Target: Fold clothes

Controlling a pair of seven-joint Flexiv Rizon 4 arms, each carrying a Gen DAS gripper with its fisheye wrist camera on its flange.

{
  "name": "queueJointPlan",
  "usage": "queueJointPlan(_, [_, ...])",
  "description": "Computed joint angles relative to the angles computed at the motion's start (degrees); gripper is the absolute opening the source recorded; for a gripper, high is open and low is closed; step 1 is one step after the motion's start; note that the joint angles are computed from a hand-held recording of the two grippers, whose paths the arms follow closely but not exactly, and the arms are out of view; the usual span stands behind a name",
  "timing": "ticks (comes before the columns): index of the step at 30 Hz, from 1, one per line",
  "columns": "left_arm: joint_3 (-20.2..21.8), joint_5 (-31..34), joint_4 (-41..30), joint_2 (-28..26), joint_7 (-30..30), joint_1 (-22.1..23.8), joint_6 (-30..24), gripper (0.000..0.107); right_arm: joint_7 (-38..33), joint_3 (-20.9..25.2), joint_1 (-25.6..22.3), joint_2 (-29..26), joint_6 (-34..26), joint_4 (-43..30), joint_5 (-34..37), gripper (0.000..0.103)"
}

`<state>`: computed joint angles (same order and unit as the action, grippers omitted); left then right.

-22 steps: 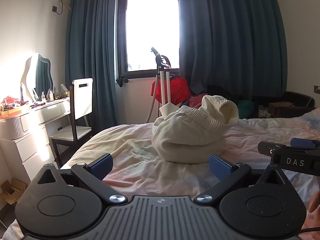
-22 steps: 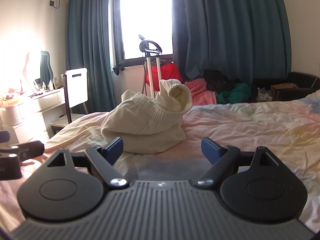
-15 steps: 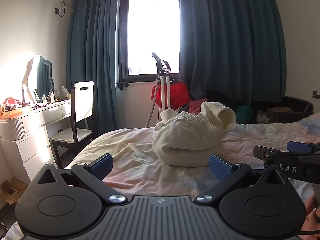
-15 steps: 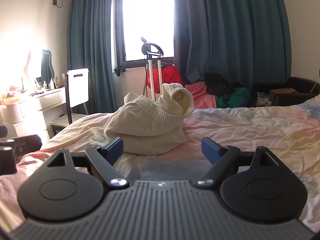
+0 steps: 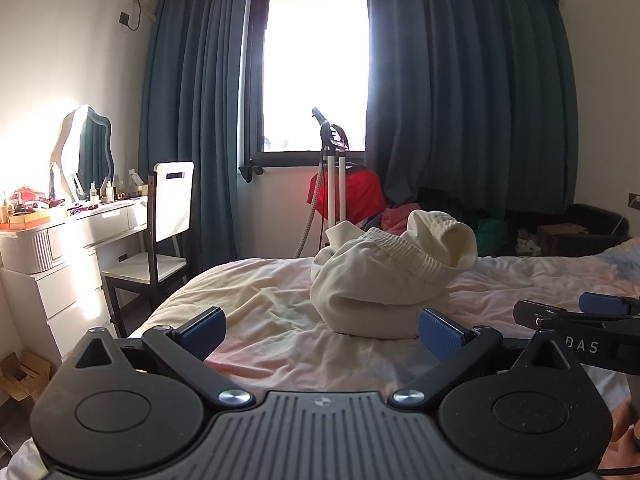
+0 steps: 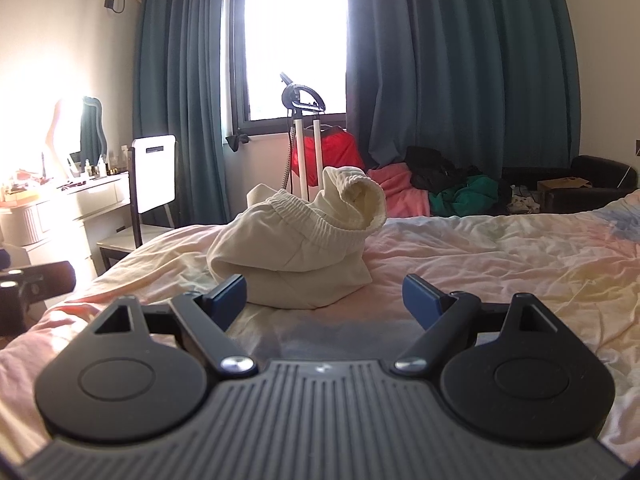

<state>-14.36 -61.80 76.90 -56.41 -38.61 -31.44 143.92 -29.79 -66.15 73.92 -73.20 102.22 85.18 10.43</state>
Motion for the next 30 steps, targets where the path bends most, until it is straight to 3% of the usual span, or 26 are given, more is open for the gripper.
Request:
queueJointPlan(19, [-1.59, -2.87, -4.64, -2.89, 4.96, -0.38, 0.43, 0.103, -1.79, 5.94, -2.79, 4.47, 1.8, 0.01, 1.12, 0.086])
queueJointPlan(28, [-3.11, -5.64, -9.55, -5.73, 10.1, -0.53, 0.54, 0.103, -1.02, 4.86, -2.36, 3.72, 3.0, 0.34, 3.87, 0.086])
queueJointPlan(30, [-3.49, -5.53, -10.14, -6.27, 10.22, -0.34, 0.83, 0.103, -1.22, 5.06, -2.39, 3.98, 2.99, 0.39, 4.3, 0.081])
